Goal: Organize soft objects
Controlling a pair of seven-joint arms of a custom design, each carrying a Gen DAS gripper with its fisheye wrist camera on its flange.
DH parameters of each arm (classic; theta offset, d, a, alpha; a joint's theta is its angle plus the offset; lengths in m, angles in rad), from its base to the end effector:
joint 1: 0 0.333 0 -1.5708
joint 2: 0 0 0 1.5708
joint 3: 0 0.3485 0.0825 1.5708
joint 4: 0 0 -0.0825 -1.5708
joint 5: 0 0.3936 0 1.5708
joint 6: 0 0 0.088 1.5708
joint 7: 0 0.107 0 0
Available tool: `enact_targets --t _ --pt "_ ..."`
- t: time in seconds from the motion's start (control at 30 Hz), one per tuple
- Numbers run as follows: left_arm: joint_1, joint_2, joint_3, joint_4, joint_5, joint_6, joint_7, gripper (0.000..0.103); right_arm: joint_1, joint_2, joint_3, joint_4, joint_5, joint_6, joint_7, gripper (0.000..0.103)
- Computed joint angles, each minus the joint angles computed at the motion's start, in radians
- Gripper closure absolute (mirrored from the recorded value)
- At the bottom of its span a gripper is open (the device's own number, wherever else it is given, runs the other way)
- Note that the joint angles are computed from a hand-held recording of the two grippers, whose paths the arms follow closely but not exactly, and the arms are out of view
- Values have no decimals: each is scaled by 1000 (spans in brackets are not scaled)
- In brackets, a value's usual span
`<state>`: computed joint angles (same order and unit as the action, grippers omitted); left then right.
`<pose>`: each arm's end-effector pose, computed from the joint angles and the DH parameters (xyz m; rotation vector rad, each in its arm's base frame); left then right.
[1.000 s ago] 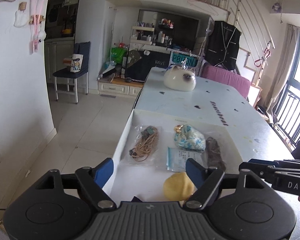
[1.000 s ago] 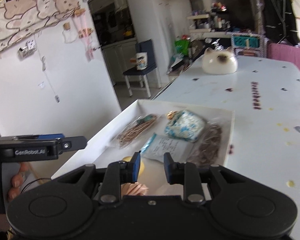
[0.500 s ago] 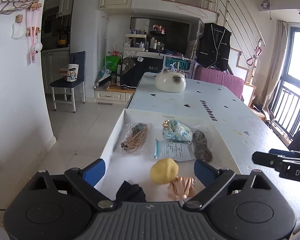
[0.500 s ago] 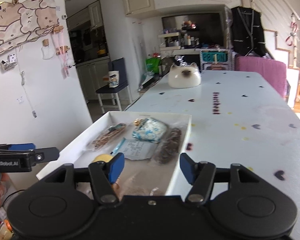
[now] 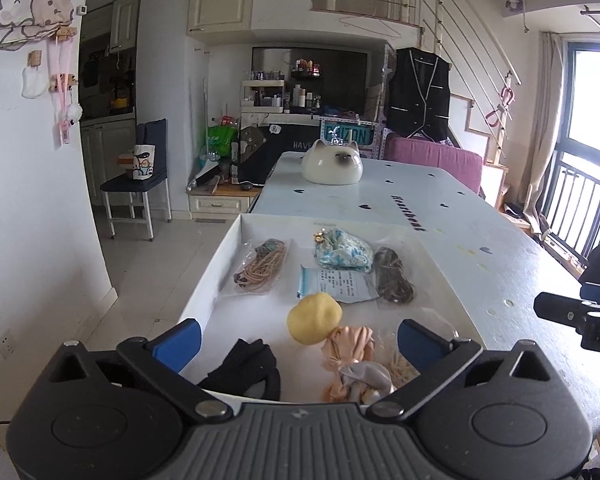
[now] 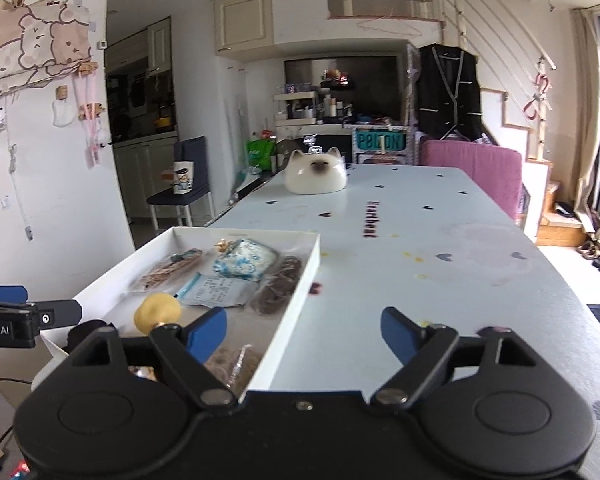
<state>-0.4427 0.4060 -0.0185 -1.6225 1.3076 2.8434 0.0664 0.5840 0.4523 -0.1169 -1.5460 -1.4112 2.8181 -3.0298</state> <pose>0.6267 -0.3658 0.4768 -1.5358 1.6691 -1.0152 0.6305 0.3905 0.4751 -1.5248 1.4743 -0.8755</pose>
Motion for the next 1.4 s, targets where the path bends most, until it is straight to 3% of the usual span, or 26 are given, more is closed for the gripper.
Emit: enact_targets --t 0.3,0.73,1.4 --pt "-5 -5 -8 -14 19 -6 -6 0 1 -41 27 -60 -80 -82 78 0" --pt "-12 -3 -13 -18 9 -11 29 0 -16 -60 67 -98 -110 -126 113 0" --pt "-15 0 -11 -12 14 -9 28 0 -20 -62 77 -100 -114 -137 118 0"
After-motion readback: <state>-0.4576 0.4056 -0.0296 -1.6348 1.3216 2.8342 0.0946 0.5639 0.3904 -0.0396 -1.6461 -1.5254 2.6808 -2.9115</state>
